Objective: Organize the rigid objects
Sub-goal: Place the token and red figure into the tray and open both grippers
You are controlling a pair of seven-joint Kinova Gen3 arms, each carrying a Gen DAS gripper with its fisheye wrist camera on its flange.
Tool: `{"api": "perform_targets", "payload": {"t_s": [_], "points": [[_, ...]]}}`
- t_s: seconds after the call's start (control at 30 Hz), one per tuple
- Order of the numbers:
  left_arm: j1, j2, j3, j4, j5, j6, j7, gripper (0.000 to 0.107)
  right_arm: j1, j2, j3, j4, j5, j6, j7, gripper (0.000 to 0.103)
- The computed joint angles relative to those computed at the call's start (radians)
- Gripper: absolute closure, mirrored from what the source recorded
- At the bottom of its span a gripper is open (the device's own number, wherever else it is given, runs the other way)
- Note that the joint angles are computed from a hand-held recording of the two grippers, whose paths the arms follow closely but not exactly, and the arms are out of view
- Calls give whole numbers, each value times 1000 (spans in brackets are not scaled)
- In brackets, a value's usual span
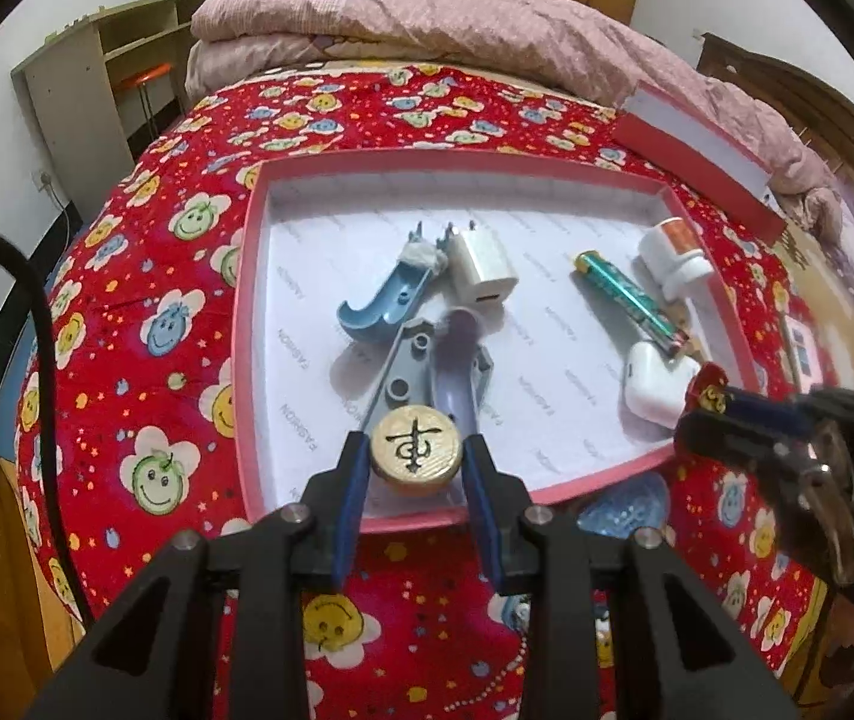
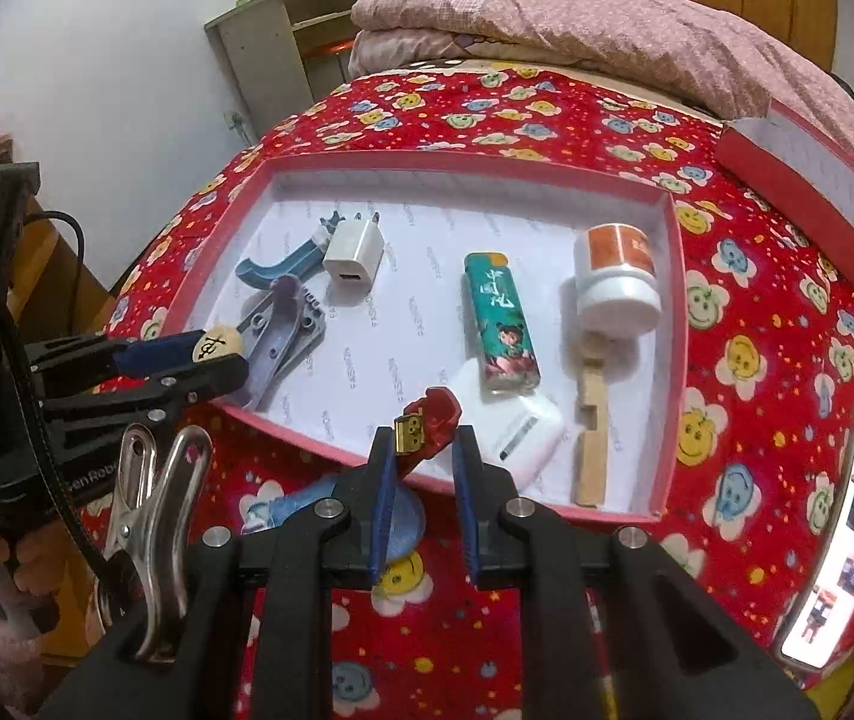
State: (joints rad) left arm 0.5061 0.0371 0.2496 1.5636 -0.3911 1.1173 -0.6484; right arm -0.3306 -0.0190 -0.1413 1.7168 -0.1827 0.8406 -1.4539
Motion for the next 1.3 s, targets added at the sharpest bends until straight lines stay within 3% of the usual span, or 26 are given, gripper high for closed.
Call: {"api": "perform_targets", "payload": {"t_s": [0.37,0.43,0.57,0.63,0.77,0.93,1.3], "points": [[24,39,-6,-12,-59,14,39,73,-3,29,0,11,36,-57,-74,84],[35,48,-8,-21,-69,25,41,64,8,31,7,12,-1,-61,-50,84],[53,51,-11,-20,-81,30,52,49,16,29,9,8,-24,-48,-22,73],[64,54,-9,-25,-95,46,70,47,15,19,7,21,-23,-57,-16,72],[80,50,-6,-33,-109,68,90,47,20,7,12,37,-46,-62,-1,72],[87,41,-1,-37,-114,89,96,47,20,-14,10,47,-50,-74,11,63],[98,2,38,-36,-133,140,96,46,20,-73,21,89,-55,-87,41,62]]}}
